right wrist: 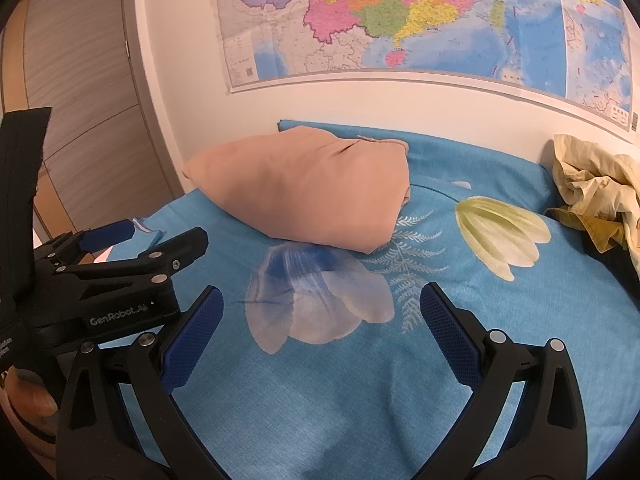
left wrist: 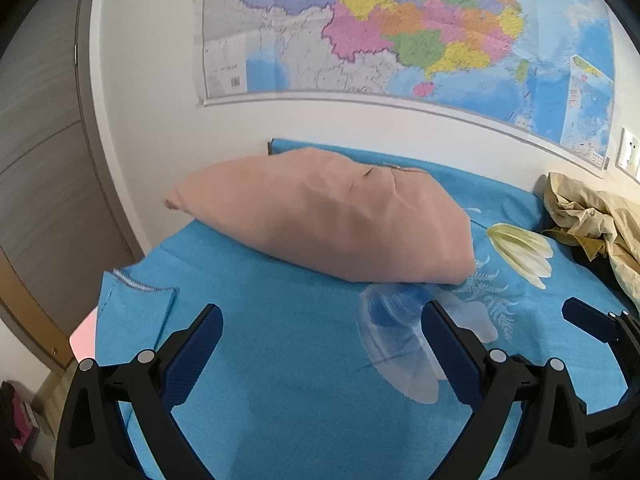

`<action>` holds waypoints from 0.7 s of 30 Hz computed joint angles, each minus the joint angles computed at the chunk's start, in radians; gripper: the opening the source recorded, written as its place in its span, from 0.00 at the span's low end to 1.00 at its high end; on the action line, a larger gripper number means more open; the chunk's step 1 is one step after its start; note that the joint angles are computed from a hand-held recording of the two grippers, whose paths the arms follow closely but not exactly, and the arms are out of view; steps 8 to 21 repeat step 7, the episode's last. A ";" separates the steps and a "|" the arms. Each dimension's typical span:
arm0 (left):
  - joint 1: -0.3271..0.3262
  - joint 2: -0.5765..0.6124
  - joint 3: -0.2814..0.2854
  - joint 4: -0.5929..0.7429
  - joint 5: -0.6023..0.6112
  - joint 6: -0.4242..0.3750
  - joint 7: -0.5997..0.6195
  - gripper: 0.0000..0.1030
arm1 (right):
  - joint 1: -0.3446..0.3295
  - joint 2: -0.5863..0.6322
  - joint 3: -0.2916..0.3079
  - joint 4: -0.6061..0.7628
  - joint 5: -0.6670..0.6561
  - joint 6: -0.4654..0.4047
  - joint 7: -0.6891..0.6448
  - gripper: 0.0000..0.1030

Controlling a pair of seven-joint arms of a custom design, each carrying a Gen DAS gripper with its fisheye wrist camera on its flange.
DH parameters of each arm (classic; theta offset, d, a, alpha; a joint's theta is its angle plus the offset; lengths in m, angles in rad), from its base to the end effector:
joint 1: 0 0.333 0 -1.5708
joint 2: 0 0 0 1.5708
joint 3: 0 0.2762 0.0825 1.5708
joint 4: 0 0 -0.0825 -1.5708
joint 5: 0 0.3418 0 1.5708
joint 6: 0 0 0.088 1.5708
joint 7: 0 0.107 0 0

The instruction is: Fold large clothes

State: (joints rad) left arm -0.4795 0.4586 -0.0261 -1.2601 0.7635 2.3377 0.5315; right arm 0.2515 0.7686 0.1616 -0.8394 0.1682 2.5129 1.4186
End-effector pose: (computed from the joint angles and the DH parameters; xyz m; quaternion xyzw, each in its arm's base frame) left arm 0.6031 -0.3163 0.5436 -0.6894 0.5796 -0.2789 0.3332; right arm 0.6932 0.2397 0.5502 -0.7374 0.5010 -0.1762 0.4174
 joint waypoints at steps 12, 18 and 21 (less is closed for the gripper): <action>-0.005 -0.006 -0.001 -0.010 0.014 0.008 -0.009 0.93 | -0.008 -0.025 0.000 -0.045 0.006 0.020 0.013 0.95; -0.005 -0.006 -0.001 -0.010 0.014 0.008 -0.009 0.93 | -0.008 -0.025 0.000 -0.045 0.006 0.020 0.013 0.95; -0.005 -0.006 -0.001 -0.010 0.014 0.008 -0.009 0.93 | -0.008 -0.025 0.000 -0.045 0.006 0.020 0.013 0.95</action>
